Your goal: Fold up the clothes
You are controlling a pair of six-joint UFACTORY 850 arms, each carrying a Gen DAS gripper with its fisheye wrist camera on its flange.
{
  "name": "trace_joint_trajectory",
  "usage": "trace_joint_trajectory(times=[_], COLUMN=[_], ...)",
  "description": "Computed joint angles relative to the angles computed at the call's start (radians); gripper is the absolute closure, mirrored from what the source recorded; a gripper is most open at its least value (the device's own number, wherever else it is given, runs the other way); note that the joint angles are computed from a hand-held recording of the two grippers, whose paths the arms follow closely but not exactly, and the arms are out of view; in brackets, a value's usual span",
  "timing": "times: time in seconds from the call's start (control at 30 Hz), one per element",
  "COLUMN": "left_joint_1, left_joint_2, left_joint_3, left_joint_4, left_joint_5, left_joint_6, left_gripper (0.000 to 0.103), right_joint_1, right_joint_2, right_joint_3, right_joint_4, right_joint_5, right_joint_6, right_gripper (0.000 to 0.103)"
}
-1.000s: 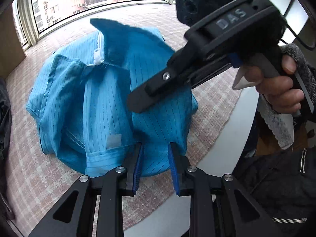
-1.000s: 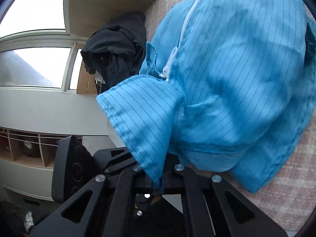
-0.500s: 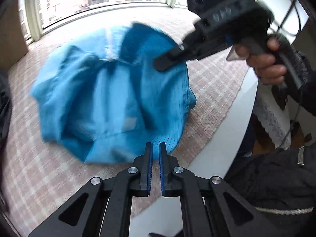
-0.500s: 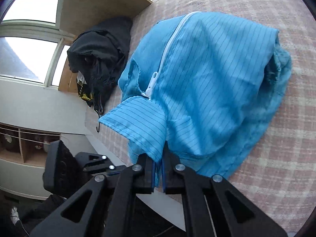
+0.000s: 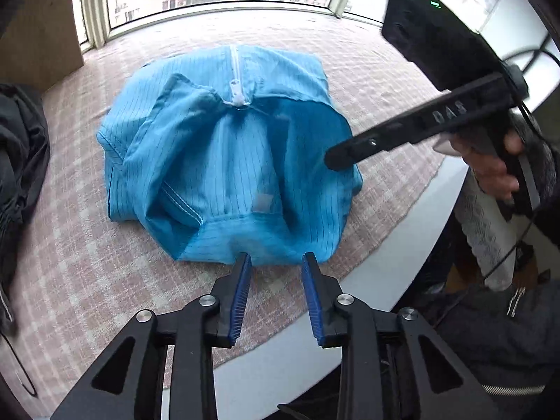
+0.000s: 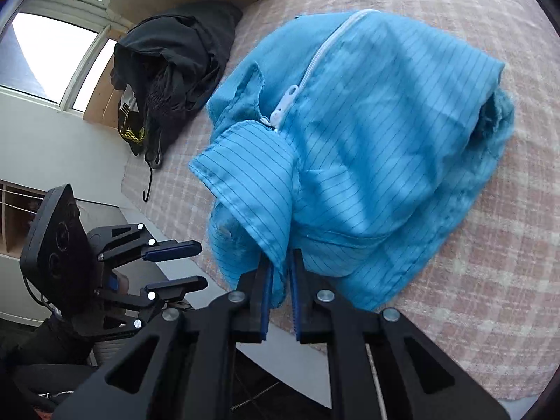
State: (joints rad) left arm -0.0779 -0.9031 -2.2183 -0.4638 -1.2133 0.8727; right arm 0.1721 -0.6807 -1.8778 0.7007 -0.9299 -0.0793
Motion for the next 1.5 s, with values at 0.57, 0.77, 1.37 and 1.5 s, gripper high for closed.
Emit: trace_joint_trajectory(times=[0.57,0.77,1.37,1.5], left_joint_1=[-0.05,-0.059,0.012,0.028], left_joint_2=[0.224,0.204,0.091,0.108], left_joint_3=[0.351,0.319,0.121,0.139], left_joint_4=[0.14,0.099,-0.032,-0.065], left_joint_5=[0.324,0.279,0.095,0.101], left_joint_6=[0.825,1.067,1.165,1.182], left_gripper=[0.072,0.072,0.102,0.102], right_joint_1=[-0.009,0.008,0.05,0.042], right_joint_2=[-0.014,-0.031,-0.014,0.059], right_joint_3=[0.016,-0.004,0.098,0.192], right_joint_4=[0.076,0.034,0.236,0.335], right_joint_5=[-0.031,-0.014,0.146,0.267], right_joint_6=[0.077,0.162,0.142,0.079], right_gripper=[0.087,0.087,0.095,0.099])
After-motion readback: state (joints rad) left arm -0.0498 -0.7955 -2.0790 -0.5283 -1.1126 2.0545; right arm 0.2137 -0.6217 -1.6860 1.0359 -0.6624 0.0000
